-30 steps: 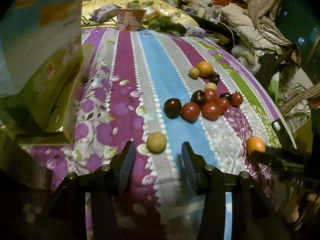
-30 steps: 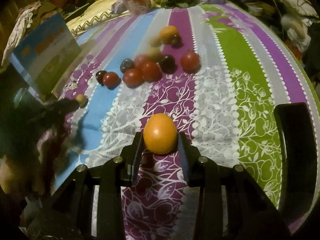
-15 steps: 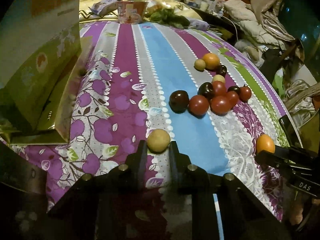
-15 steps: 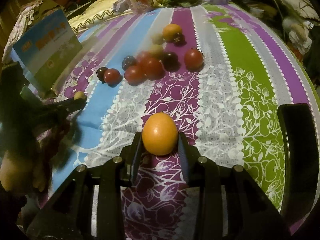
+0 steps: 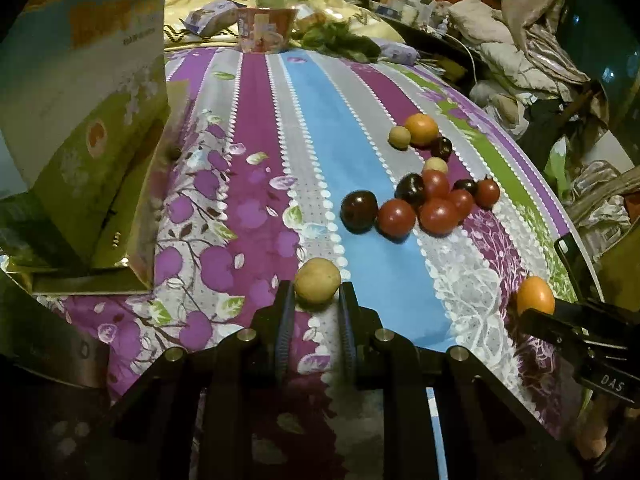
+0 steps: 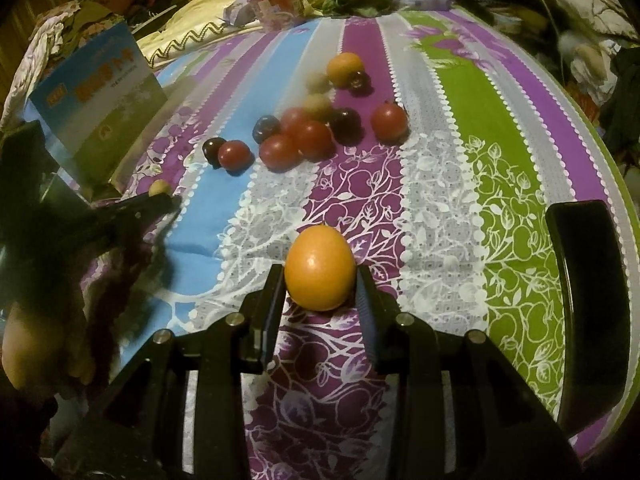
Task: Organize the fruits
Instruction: 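Carry the tan fruit in the left tool while the right tool carries the orange over the basket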
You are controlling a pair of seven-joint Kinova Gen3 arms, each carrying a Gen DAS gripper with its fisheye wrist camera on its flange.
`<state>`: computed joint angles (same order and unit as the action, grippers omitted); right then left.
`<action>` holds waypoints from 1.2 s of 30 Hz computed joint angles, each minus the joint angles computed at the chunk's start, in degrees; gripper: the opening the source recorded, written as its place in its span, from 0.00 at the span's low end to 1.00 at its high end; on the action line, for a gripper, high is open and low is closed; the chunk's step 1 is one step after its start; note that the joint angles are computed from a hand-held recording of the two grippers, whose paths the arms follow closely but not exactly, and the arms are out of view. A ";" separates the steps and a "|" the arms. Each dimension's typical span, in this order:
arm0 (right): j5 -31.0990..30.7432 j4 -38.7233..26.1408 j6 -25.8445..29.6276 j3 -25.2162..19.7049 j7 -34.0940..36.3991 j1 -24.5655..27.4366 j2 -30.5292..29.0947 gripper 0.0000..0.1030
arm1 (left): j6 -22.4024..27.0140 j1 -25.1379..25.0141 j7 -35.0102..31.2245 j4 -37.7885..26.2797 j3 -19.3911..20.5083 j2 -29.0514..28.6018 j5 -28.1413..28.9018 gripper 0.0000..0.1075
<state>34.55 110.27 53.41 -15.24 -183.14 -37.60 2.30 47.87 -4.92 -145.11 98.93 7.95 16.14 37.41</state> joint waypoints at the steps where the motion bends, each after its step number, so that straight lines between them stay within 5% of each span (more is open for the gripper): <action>1: 0.38 -0.39 0.79 -0.13 -0.44 -0.21 -0.05 0.34 | 0.30 -0.42 -0.12 -0.10 0.05 -0.37 0.76 0.21; 19: 3.59 -20.86 19.55 1.33 5.97 -4.71 5.53 0.34 | 8.92 -4.27 6.10 -7.26 -7.20 -10.37 0.57 0.21; 36: 7.31 -44.61 24.95 6.67 19.07 -14.80 16.75 0.34 | 17.43 -16.04 3.44 -14.39 -13.34 -10.21 5.42 0.21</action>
